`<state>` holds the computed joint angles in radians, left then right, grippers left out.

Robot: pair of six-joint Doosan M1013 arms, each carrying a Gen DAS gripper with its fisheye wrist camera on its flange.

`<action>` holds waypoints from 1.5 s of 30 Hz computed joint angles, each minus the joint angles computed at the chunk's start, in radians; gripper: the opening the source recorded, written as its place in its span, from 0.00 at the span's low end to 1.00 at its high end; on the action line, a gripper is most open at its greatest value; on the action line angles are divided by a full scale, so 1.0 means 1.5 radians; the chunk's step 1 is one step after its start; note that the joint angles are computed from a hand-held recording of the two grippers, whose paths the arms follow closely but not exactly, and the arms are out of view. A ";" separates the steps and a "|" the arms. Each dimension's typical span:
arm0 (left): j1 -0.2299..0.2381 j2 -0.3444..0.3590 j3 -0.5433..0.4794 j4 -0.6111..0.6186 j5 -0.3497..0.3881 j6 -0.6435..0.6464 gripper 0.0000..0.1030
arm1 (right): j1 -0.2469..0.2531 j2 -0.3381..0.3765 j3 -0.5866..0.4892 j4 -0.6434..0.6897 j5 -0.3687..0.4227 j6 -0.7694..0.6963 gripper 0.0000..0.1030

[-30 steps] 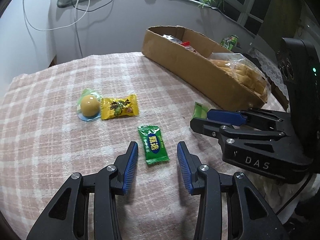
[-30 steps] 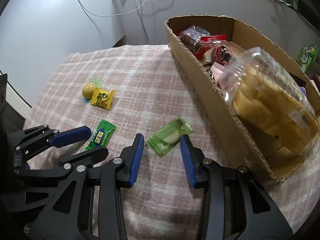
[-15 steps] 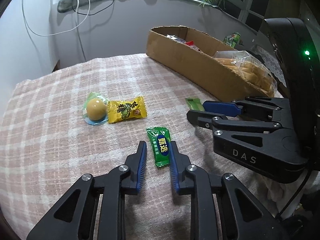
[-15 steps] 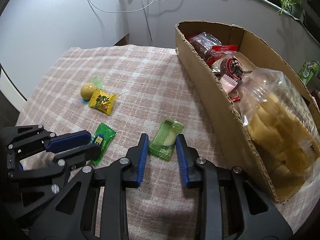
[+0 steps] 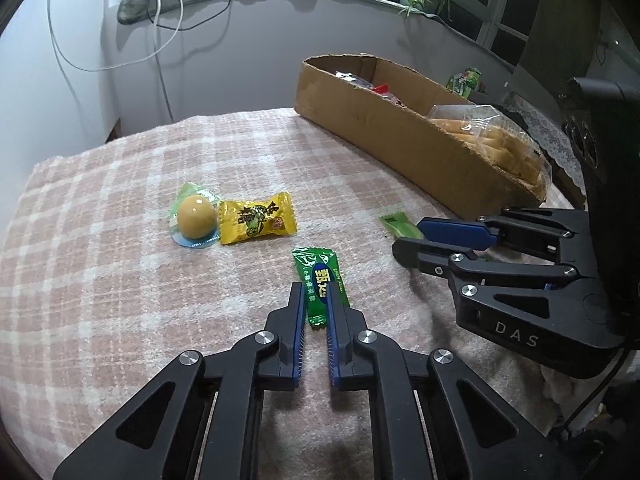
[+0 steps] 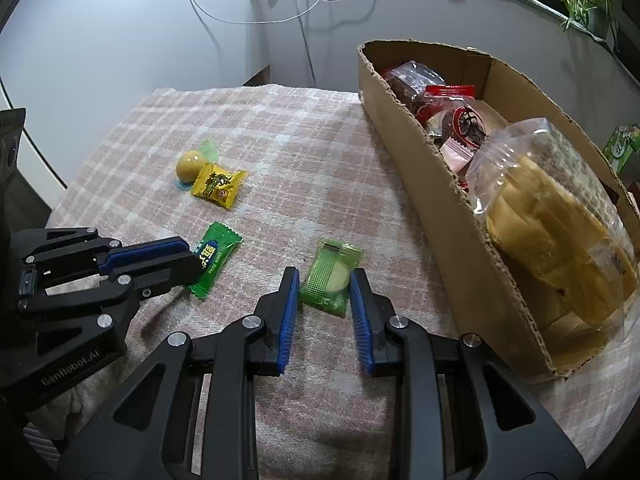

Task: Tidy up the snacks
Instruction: 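Grasp the dark green packet with the left gripper while the right grasps the light green packet, then carry both green packets over the box and open both grippers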

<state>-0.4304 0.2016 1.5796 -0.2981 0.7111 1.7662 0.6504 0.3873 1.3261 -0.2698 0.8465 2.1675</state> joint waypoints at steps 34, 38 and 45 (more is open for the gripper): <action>-0.013 -0.019 -0.009 0.056 -0.017 -0.065 0.17 | -0.003 -0.069 0.066 0.019 -0.084 -0.004 0.24; -0.013 -0.024 -0.017 0.040 -0.023 -0.056 0.17 | -0.005 -0.087 0.070 0.016 -0.100 -0.011 0.24; -0.015 -0.015 -0.049 0.021 -0.029 -0.047 0.17 | -0.017 -0.108 0.065 -0.022 -0.111 -0.004 0.24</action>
